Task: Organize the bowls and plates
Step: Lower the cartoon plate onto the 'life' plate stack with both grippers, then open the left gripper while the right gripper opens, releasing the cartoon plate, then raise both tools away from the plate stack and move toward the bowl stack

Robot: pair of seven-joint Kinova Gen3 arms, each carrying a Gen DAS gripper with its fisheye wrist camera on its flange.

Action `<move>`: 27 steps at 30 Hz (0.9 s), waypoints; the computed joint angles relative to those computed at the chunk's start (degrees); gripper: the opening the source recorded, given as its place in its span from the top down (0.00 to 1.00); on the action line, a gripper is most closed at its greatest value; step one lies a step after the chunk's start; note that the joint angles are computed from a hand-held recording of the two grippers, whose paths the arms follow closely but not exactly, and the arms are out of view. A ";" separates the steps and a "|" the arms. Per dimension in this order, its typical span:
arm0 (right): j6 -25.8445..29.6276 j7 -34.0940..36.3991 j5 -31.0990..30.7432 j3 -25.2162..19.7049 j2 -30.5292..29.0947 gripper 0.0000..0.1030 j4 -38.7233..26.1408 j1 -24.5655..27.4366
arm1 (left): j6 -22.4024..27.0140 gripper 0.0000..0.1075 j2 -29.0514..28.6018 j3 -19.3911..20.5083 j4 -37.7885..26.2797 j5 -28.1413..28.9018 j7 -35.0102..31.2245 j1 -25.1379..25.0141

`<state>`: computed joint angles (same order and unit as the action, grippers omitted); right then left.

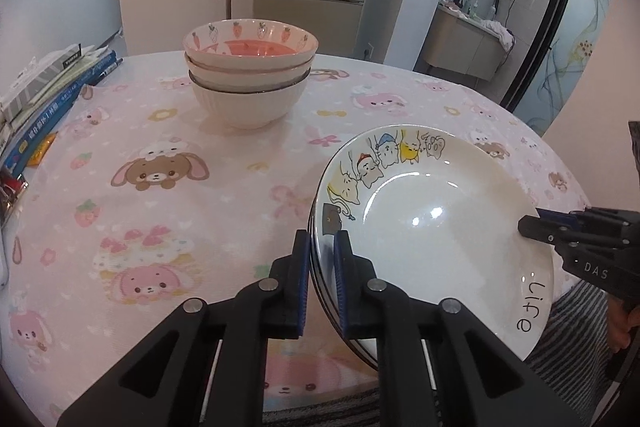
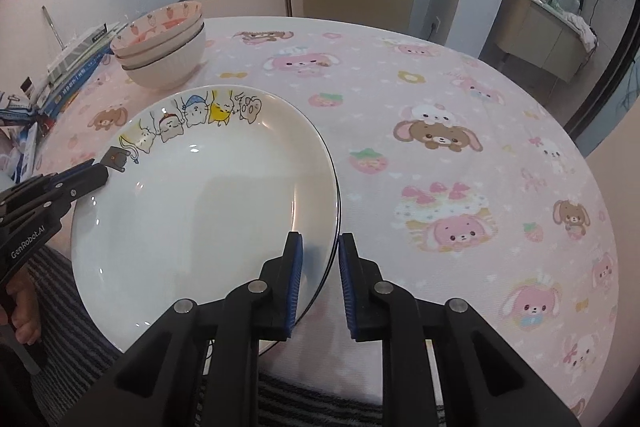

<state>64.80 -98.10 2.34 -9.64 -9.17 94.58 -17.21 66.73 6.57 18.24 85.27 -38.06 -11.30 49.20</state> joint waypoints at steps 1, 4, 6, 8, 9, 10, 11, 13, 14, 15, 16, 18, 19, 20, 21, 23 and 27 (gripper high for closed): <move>-0.06 0.10 -0.20 0.10 -0.12 0.81 0.09 0.00 | -0.17 0.91 -0.01 0.01 0.14 -0.18 0.14 0.07; 0.04 0.01 -0.43 0.28 -0.43 0.81 0.12 0.18 | -0.66 0.91 -0.19 0.08 0.69 -1.48 0.80 0.55; 0.54 0.66 -0.95 0.66 -0.71 0.81 -0.13 0.32 | -0.45 0.86 -0.52 1.47 1.12 -4.10 2.47 0.46; 1.18 1.50 -1.67 1.15 -1.18 0.81 -0.47 0.57 | 0.80 0.73 -0.53 5.89 1.51 -8.14 4.75 -1.65; 1.41 1.66 -1.97 1.30 -1.39 0.81 -0.62 0.75 | 1.78 0.60 -0.38 6.96 1.61 -10.41 6.07 -1.42; 1.60 1.89 -2.43 1.57 -1.77 0.81 -0.70 0.96 | 2.72 0.54 -0.18 6.97 1.69 -12.74 7.44 -0.20; 1.39 2.06 -2.96 1.86 -2.30 0.81 -0.57 1.21 | 3.62 0.47 -0.11 5.92 1.83 -15.07 8.52 1.97; -0.53 1.67 -4.40 2.52 -4.10 0.80 0.43 1.94 | 5.29 0.41 0.26 4.31 2.31 -19.73 10.57 5.78; -1.96 1.26 -5.38 2.95 -5.09 0.80 1.12 2.35 | 6.38 0.35 0.48 2.84 2.45 -22.06 11.36 8.44; -4.29 0.45 -6.72 3.48 -6.61 0.78 2.18 2.84 | 7.34 0.27 0.75 1.74 2.72 -24.39 12.33 10.59; -6.62 -0.39 -7.23 3.39 -7.90 0.75 3.38 3.29 | 7.64 0.24 0.74 0.02 3.31 -26.72 13.18 13.22; -11.28 -3.21 -6.69 1.95 -10.77 0.68 5.51 4.57 | 7.97 0.15 0.47 -0.42 5.28 -31.38 15.90 15.38; -13.61 -5.24 -5.48 0.62 -12.25 0.55 6.75 5.43 | 9.45 0.13 0.83 -0.32 5.77 -33.71 17.35 16.45; -15.94 -7.57 -3.80 -0.92 -13.58 0.39 7.99 6.35 | 11.32 0.09 1.34 0.84 5.96 -35.55 18.45 16.47; -18.27 -9.90 -2.19 -3.05 -15.31 0.34 9.39 8.00 | 12.93 0.06 1.70 3.06 6.29 -37.19 19.42 15.42; -22.93 -14.56 1.87 -6.15 -18.62 0.32 12.66 9.46 | 15.12 0.05 2.12 4.32 7.25 -40.01 21.31 15.84; -32.25 -22.47 10.96 -16.03 -25.84 0.10 19.85 17.76 | 18.89 0.05 3.08 4.66 9.47 -45.49 24.34 18.64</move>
<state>32.54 -120.56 13.30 -25.67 -35.01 114.43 0.54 85.63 9.65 22.90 94.75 -83.54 13.04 67.85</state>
